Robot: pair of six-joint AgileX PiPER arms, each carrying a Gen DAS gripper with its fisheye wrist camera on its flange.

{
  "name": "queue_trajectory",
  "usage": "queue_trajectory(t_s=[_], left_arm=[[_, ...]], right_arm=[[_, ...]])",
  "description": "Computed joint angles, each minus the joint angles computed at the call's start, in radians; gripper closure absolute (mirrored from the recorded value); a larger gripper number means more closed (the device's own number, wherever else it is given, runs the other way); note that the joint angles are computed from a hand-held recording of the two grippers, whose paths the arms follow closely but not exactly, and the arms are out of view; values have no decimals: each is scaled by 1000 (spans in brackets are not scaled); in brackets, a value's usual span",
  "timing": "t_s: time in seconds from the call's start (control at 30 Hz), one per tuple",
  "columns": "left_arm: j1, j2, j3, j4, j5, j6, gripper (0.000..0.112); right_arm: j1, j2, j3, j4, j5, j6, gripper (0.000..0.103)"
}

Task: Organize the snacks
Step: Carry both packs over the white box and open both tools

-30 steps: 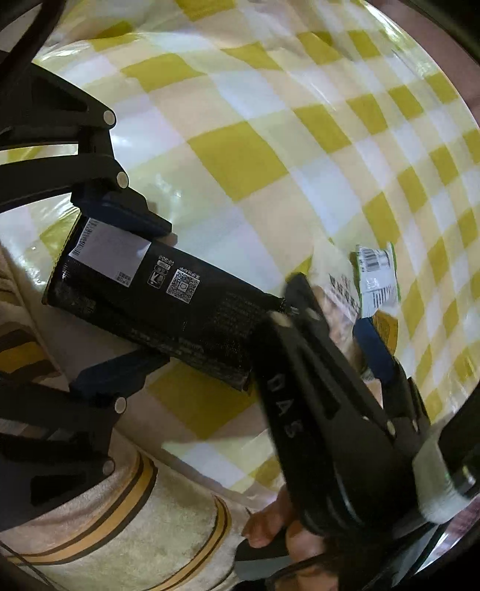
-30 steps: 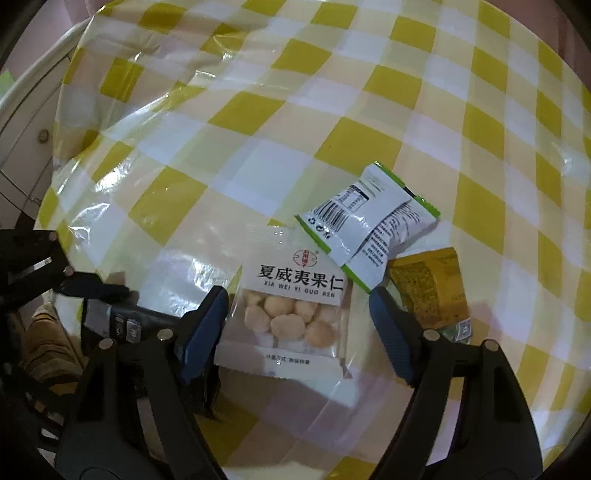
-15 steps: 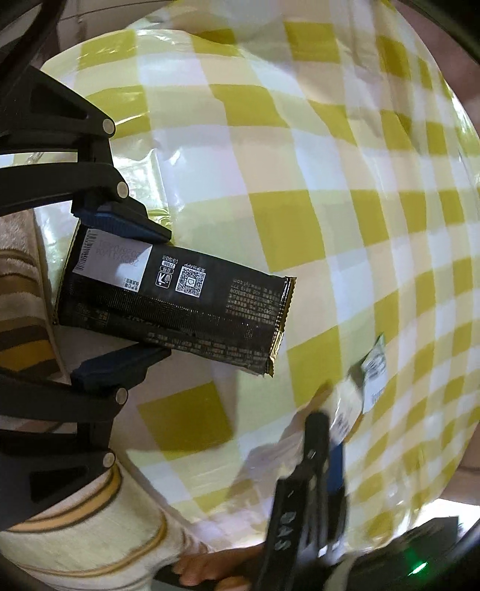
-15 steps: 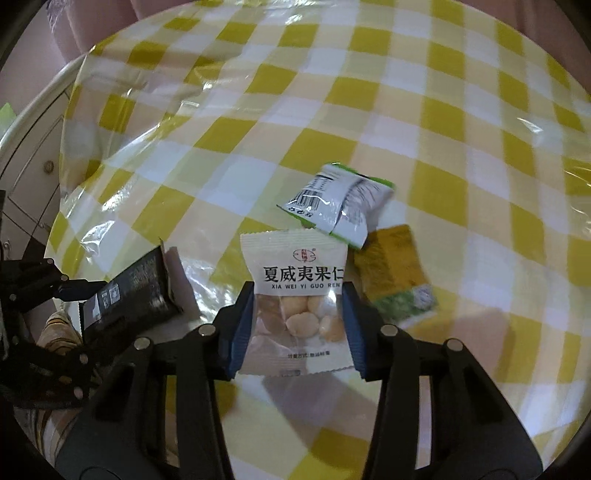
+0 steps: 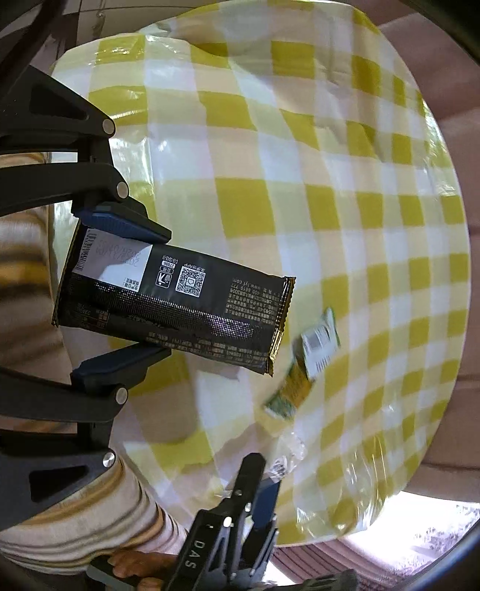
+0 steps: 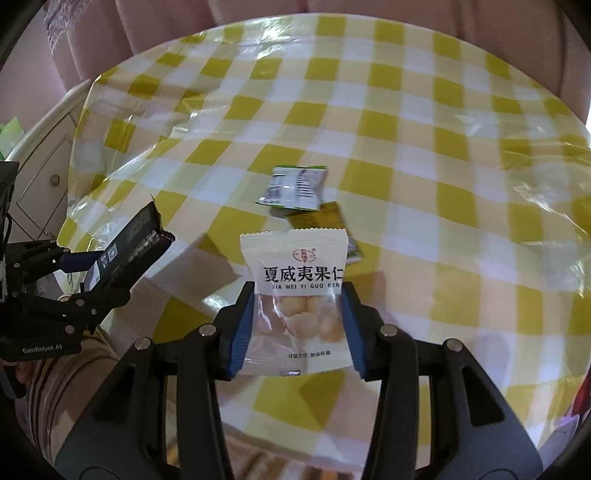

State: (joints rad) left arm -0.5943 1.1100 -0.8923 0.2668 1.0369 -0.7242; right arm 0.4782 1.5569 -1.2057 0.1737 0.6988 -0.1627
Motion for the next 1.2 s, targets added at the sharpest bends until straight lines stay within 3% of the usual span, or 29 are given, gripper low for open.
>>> queue_trajectory(t_s=[0.37,0.67,1.03,1.2], left_arm=[[-232,232,-221,95,-26,-160,58],[-351,471,-500,88,-40,-132,58],[-469,846,-996,-34,21,41,58],[-499,1059,-1308,-133,110,142,58]], right_arm=[[-253,-208,177,109,34,-158,54],[-637,-306,256,245,127,-424,54],[-1136,-233,227,335,214,-730,54],[-1295,-151,193,316,206,-796,54]])
